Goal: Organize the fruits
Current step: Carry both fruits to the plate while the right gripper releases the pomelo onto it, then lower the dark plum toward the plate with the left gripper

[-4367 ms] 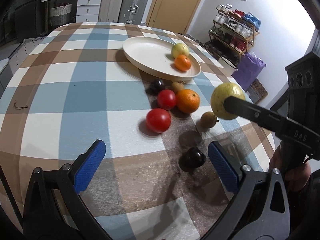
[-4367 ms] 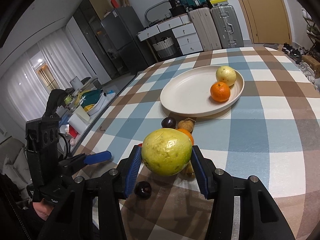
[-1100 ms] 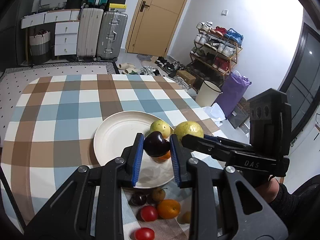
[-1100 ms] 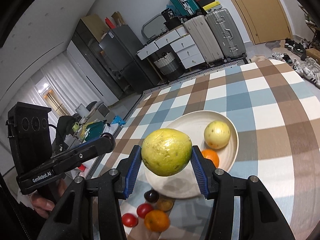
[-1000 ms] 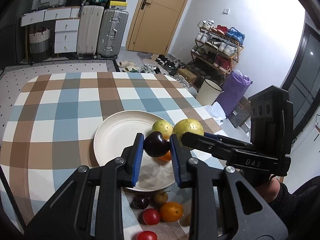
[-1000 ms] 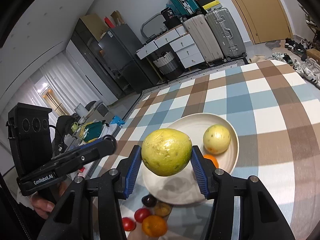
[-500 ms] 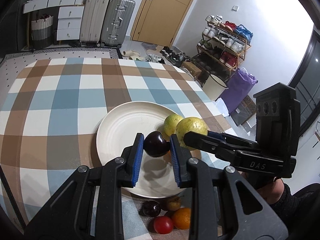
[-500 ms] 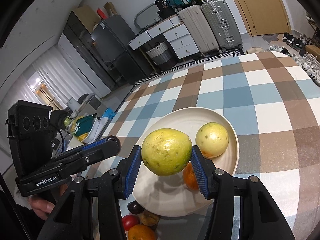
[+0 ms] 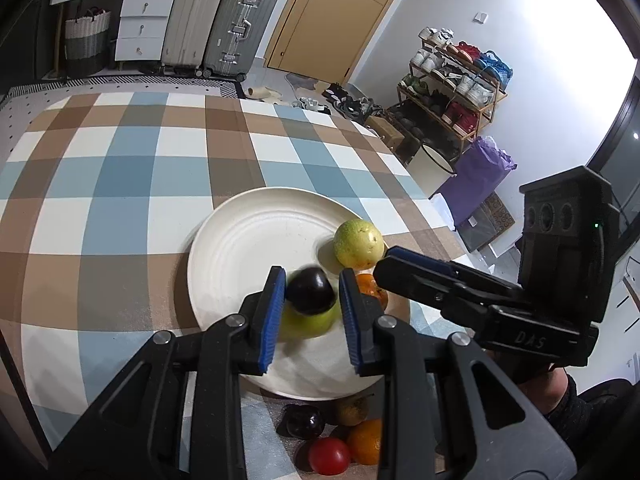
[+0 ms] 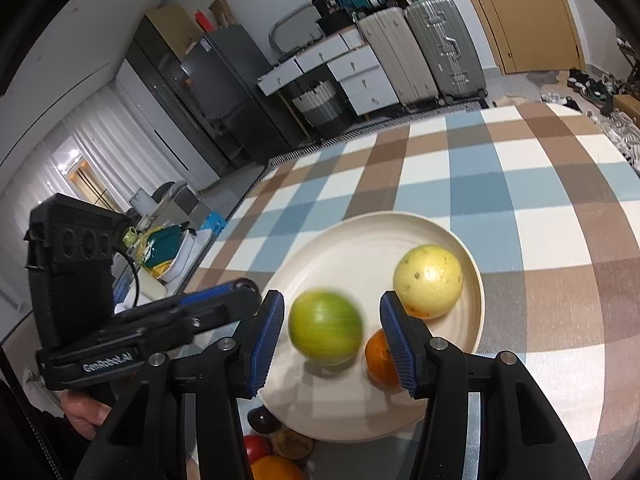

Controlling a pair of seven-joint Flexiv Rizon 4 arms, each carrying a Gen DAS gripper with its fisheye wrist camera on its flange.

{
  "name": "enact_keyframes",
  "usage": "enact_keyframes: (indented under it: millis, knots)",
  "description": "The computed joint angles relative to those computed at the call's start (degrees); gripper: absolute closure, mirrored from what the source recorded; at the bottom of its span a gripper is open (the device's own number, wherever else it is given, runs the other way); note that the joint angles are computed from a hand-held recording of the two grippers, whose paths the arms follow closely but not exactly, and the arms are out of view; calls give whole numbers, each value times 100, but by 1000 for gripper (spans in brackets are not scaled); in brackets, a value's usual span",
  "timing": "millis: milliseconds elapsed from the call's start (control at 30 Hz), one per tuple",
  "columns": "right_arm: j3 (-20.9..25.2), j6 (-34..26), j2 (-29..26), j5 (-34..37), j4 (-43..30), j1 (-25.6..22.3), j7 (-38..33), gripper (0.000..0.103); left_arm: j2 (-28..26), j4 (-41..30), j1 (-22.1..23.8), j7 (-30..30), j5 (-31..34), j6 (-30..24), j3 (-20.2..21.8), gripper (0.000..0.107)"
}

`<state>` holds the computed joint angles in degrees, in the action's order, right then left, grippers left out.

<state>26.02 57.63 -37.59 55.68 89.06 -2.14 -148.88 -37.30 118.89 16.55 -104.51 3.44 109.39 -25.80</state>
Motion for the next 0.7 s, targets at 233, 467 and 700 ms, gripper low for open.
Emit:
enact_keyframes:
  millis: [233,467,700]
  knots:
    - [50,49,146,168,113,-74,-215,51,78,41,-128,48,-128,-157,73,81]
    - [1,29,401,509,320,-199,-458,51,298,262,-401,-76,-241,21,339,80]
    - [-121,-23,726,1009,587,-303,-857,51,685,612,-853,-305,-276,280,776,71]
